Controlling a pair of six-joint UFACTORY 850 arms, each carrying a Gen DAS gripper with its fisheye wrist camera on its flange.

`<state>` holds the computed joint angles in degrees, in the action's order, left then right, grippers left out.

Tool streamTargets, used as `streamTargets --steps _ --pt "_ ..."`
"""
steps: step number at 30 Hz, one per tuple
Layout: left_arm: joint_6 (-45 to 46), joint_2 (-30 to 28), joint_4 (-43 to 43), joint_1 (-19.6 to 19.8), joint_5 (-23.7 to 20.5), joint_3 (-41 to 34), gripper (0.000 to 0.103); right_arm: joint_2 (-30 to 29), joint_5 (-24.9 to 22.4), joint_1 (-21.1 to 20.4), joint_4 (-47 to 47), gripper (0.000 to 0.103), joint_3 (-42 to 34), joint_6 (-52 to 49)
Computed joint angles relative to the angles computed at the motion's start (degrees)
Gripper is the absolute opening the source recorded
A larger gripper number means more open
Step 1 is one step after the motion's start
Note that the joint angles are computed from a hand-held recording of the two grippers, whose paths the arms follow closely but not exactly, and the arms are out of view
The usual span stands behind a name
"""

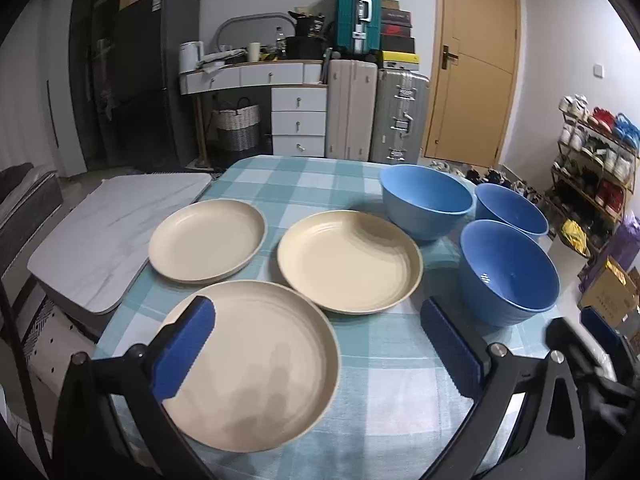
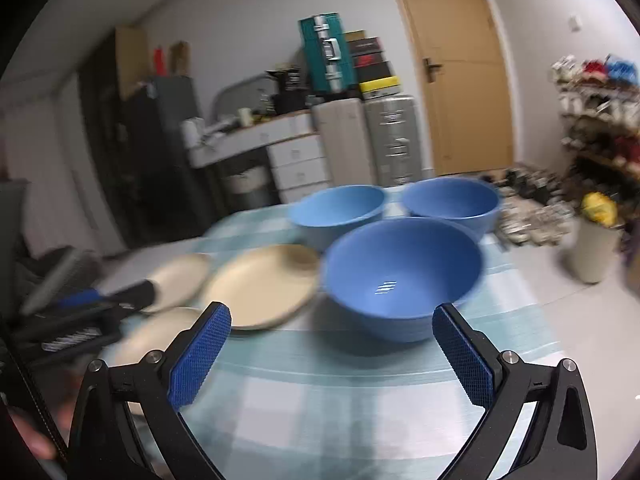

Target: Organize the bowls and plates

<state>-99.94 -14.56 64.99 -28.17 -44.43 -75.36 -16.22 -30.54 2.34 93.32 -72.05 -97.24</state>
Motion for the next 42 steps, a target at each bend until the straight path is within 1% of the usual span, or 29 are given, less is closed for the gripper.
streamTargets --steps 1,2,5,7,8,9,10,11,13,15,17,19,21,24,26,27,29,31,33,34,35,36,37,38,39,41,42 --pt "-0.14 0.46 -0.61 0.3 -0.03 0.53 0.103 0.65 -1.37 -0.13 0.53 0.103 0.41 -0.59" --pt "-0.02 0.92 -1.71 0.77 0.22 0.97 0.103 1.46 -1.48 0.05 2.42 0.103 1.05 -2.64" --pt "2.23 1.69 -6.81 2.63 0.89 1.28 0.103 3.39 0.02 1.08 4.98 0.103 1.7 -7.06" --pt "4.45 2.67 -10.84 4.76 2.89 1.86 0.103 3.96 0.78 1.88 2.74 0.103 0.5 -6.28" --pt "3.6 3.26 -11.62 5.79 2.37 2.23 0.103 3.95 0.05 1.87 0.78 0.103 -0.32 -4.5" --pt "2.08 3.85 -11.03 6.35 2.11 2.76 0.103 3.52 -1.9 1.78 -2.38 0.103 -1.79 -1.5" --pt "0.32 4.61 -10.08 7.14 1.89 3.43 0.103 2.99 -4.9 1.56 -5.54 0.103 -3.57 1.88" --pt "-0.1 4.89 -9.67 7.73 1.35 3.58 0.103 2.49 -6.83 1.48 -6.58 0.103 -4.94 3.18" --pt "1.97 4.88 -9.7 9.45 -0.35 3.13 0.103 1.74 -8.13 2.16 -9.25 0.103 -7.89 6.94" --pt "3.76 4.64 -10.31 11.68 -2.19 2.68 0.103 0.66 -8.44 3.21 -11.59 0.103 -11.07 10.76" --pt "4.28 4.53 -11.23 14.41 -2.1 2.71 0.103 -0.45 -7.63 4.54 -12.77 0.103 -14.1 13.17" --pt "7.38 4.28 -13.71 17.73 1.22 2.94 0.103 -1.9 -6.28 6.33 -15.34 0.103 -17.64 15.31" --pt "12.73 3.05 -16.95 20.71 3.73 2.25 0.103 -3.65 -5.42 8.29 -19.79 0.103 -21.38 17.7" --pt "17.33 1.4 -20.44 24.13 6.63 1.53 0.103 -6.54 -2.06 12.2 -29.21 0.103 -26.86 22.66" --pt "19.31 0.77 -23.22 25.9 8.41 1.47 0.103 -9.04 1.07 14.93 -37.54 0.103 -30.77 30.12" --pt "21.74 0.16 -25.88 26.93 9.44 1.14 0.102 -10.55 0.55 15.68 -39.77 0.103 -32.79 32.33" --pt "24.71 -1.0 -28.84 28.66 11.22 0.67 0.101 -14.08 -2.99 16.9 -43.51 0.103 -37.97 35.89" --pt "27.13 -2.24 -30.83 29.72 11.7 -0.15 0.101 -17.04 -4.69 18.46 -47.85 0.103 -41.81 38.79" --pt "30.87 -3.19 -34.21 30.82 13.31 -0.48 0.099 -20.49 -6.84 20.25 -53.56 0.103 -46.73 43.2" --pt "34.0 -3.82 -37.05 31.44 14.04 -0.8 0.094 -21.83 -7.24 20.88 -55.41 0.103 -48.02 44.49" --pt "37.07 -4.52 -39.83 32.02 14.31 -1.25 0.093 -23.81 -8.15 21.55 -57.7 0.103 -50.53 46.49" --pt "39.27 -5.16 -41.76 32.45 14.66 -1.68 0.093 -26.45 -10.22 22.26 -60.03 0.103 -54.29 48.9" --pt "41.23 -5.61 -43.45 32.92 15.31 -1.77 0.091 -28.91 -12.36 22.74 -61.37 0.103 -57.55 50.48" --pt "42.54 -5.74 -44.72 33.44 16.27 -1.51 0.079 -31.44 -14.59 23.2 -63.03 0.103 -61.21 52.55" --pt "44.27 -6.03 -46.9 34.08 17.2 -1.35 0.072 -34.09 -16.57 23.68 -65.1 0.103 -65.13 55.11" --pt "48.89 -6.55 -52.12 35.24 18.29 -1.09 0.055 -39.38 -19.47 24.56 -68.47 0.103 -72.94 59.18" --pt "51.52 -6.77 -54.94 35.76 19.09 -0.88 0.05 -43.09 -21.74 24.97 -70.44 0.103 -78.94 61.3"
